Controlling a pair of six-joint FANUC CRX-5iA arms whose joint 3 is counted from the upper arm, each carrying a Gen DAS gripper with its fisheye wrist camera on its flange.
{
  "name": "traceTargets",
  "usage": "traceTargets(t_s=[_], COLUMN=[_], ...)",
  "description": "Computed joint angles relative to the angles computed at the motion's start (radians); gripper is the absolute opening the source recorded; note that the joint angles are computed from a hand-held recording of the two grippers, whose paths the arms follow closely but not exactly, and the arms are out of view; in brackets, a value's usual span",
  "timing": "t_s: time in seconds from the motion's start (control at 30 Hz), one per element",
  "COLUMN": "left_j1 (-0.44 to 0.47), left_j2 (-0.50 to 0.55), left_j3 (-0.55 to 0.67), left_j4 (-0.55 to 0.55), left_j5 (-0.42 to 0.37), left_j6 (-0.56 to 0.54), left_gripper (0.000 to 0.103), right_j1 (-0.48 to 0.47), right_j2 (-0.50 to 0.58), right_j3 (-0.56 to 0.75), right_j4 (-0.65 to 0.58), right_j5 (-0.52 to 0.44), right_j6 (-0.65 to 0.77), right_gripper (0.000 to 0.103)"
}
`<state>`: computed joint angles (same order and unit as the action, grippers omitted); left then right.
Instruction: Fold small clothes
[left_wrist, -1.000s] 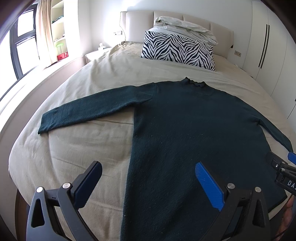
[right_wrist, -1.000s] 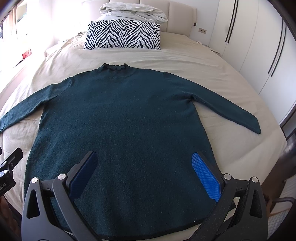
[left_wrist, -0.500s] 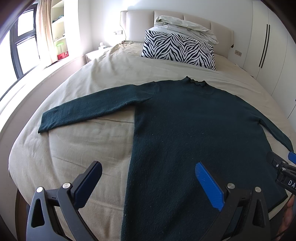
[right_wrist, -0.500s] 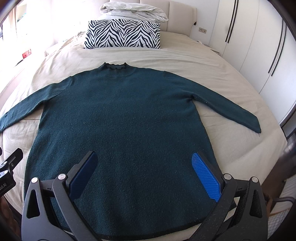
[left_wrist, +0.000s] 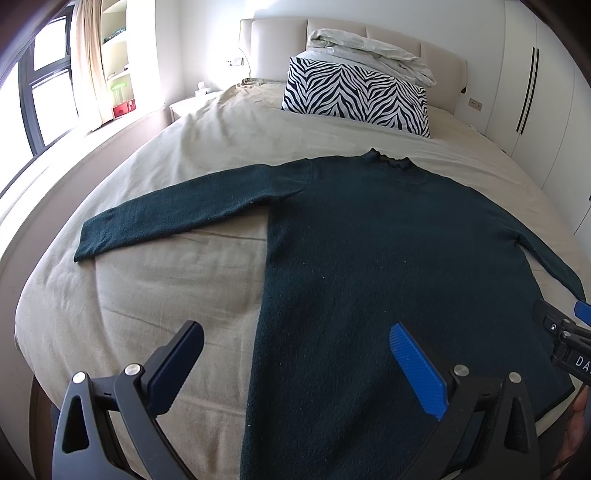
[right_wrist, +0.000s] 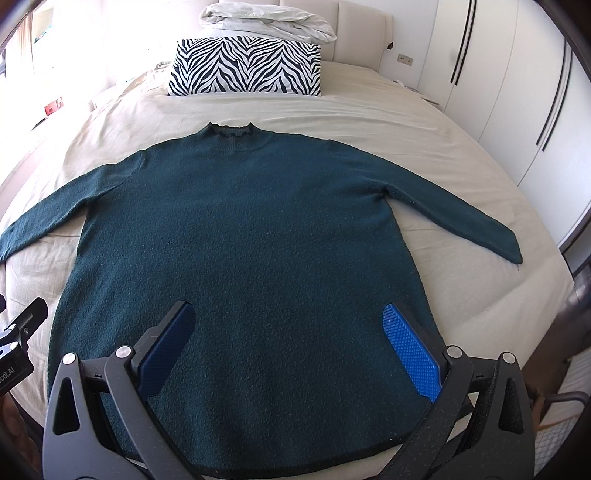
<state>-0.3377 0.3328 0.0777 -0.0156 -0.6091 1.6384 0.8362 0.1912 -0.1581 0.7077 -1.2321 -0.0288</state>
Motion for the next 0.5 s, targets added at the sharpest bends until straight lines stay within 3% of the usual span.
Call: traceTargets(t_s=[0.5], left_j1=[-0.007], left_j2=[-0.001], left_j3=[0.004], left_j4=[-0.023], left_j5=[-0.008], left_j6=[0.026], left_gripper=[0.103], right_j1=[0.000], right_j2=[0.011], right_j3=[0.009], right_j4=[-0.005], right_j5=[0.003], right_j6=[0.011], right_gripper=[0.103])
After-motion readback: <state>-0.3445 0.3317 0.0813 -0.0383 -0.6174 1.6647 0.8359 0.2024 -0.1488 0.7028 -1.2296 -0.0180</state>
